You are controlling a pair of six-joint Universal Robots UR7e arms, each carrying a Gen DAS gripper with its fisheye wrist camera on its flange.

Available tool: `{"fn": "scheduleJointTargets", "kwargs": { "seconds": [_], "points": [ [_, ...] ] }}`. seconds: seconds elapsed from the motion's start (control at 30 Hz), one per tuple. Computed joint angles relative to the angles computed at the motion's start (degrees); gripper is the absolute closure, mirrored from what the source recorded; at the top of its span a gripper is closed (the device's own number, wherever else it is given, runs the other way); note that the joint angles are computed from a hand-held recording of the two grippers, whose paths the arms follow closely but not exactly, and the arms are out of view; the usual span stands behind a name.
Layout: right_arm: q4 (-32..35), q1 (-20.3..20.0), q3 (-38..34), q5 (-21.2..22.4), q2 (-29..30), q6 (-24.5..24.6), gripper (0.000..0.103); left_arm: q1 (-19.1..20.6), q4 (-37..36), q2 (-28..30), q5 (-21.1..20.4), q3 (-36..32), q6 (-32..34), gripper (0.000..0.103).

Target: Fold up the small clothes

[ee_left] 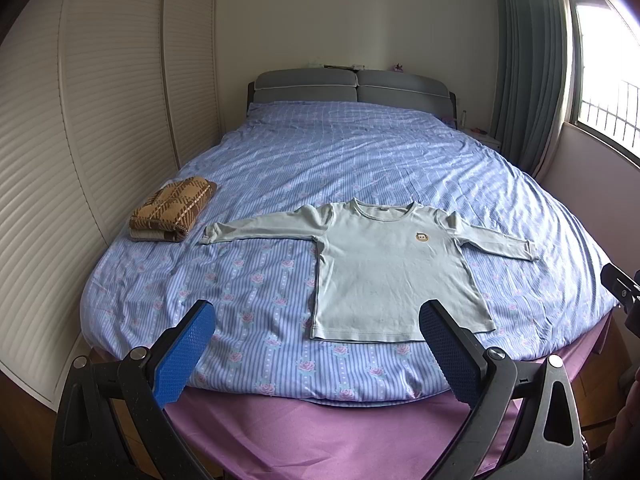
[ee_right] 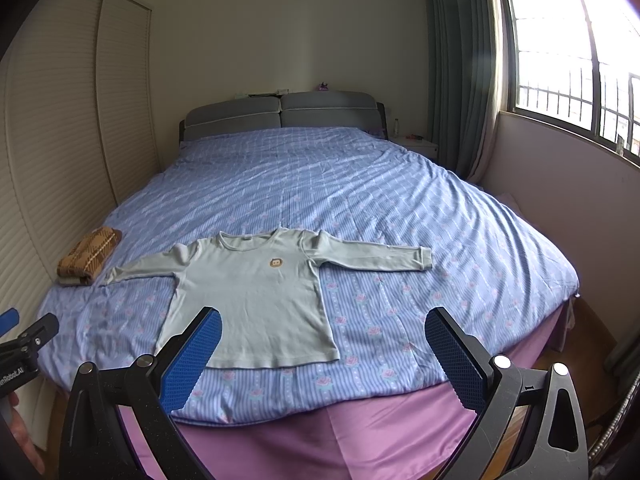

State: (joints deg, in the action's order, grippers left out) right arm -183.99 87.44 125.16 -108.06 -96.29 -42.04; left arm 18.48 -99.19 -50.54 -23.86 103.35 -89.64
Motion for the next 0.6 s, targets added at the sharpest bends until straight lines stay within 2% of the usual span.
{"fn": "scheduleJointTargets", "kwargs": {
  "seconds": [0.33, 0.6],
  "points": [
    [0.0, 0.0, 0.0, 0.0, -0.1, 0.1, 0.001, 0.0, -0.3, -0.1, 0.0, 0.1, 0.1, 0.0],
    [-0.5, -0.4, -0.7, 0.3, 0.8, 0.5, 0.001, 0.9, -3.1, 1.7, 0.7, -1.0, 3.3, 0.0]
  ]
}}
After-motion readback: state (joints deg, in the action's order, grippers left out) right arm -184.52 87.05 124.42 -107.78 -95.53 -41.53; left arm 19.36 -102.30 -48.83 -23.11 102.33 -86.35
